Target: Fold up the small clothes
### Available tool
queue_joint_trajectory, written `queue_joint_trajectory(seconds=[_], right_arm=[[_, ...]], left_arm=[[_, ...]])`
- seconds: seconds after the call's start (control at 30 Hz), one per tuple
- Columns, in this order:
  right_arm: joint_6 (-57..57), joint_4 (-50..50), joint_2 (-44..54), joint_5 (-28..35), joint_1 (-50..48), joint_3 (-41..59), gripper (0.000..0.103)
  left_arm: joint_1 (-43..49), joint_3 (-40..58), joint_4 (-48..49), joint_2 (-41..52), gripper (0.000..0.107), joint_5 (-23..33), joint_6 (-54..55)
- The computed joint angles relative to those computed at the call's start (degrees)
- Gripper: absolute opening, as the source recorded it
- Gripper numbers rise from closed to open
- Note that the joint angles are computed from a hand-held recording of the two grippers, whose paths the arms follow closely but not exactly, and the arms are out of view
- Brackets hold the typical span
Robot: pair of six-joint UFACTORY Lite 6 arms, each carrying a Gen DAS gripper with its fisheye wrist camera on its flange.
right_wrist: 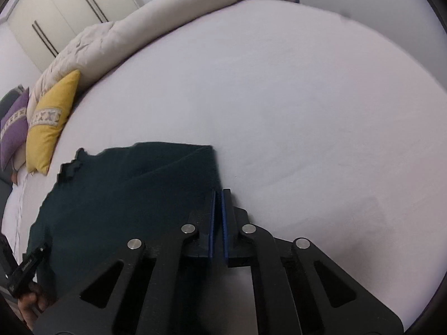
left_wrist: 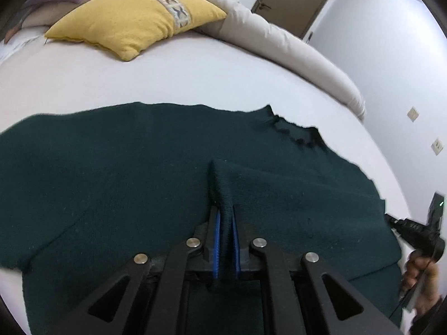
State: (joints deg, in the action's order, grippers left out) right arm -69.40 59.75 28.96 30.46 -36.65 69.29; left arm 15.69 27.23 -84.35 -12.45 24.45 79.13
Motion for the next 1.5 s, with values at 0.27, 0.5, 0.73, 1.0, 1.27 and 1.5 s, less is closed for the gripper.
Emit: queue_joint_trajectory(seconds=[0.27, 0.5, 0.73, 1.0, 1.27, 1.5], right_arm=[[4.7, -6.0, -8.2, 9.6, -3.3, -4.2, 0.043], [-0.9, -10.6, -18.4, 2.9, 0.4, -18.4, 0.012], [-1.4, -10.8, -24.0, 7.9, -2.7, -18.1, 0.007], [-11.4, -3.2, -17.6, 9.0, -8.1, -19.1, 0.01], [-7.3, -7.1, -33.0, 13.2, -12.9, -23.4, 0.058], [-3.6, -11.7, -52.8, 23.1, -10.2, -32.5, 0.058]], left_arm=[[1.2, -2.5, 3.4, -4.2, 0.008, 1.3, -2.3], [1.6, -3.7, 6.4, -6.4, 0.008, 1.4, -5.0], [3.1, -5.8, 10.9, -12.3, 0.008, 4.2, -10.7], [1.2, -3.2, 6.5, -4.1, 0.013, 1.4, -3.6], [25.1, -4.1, 17.9, -16.5, 0.073, 20.1, -5.6], [65.0, 15.5, 23.4, 6.8, 0.073, 30.7, 8.5]])
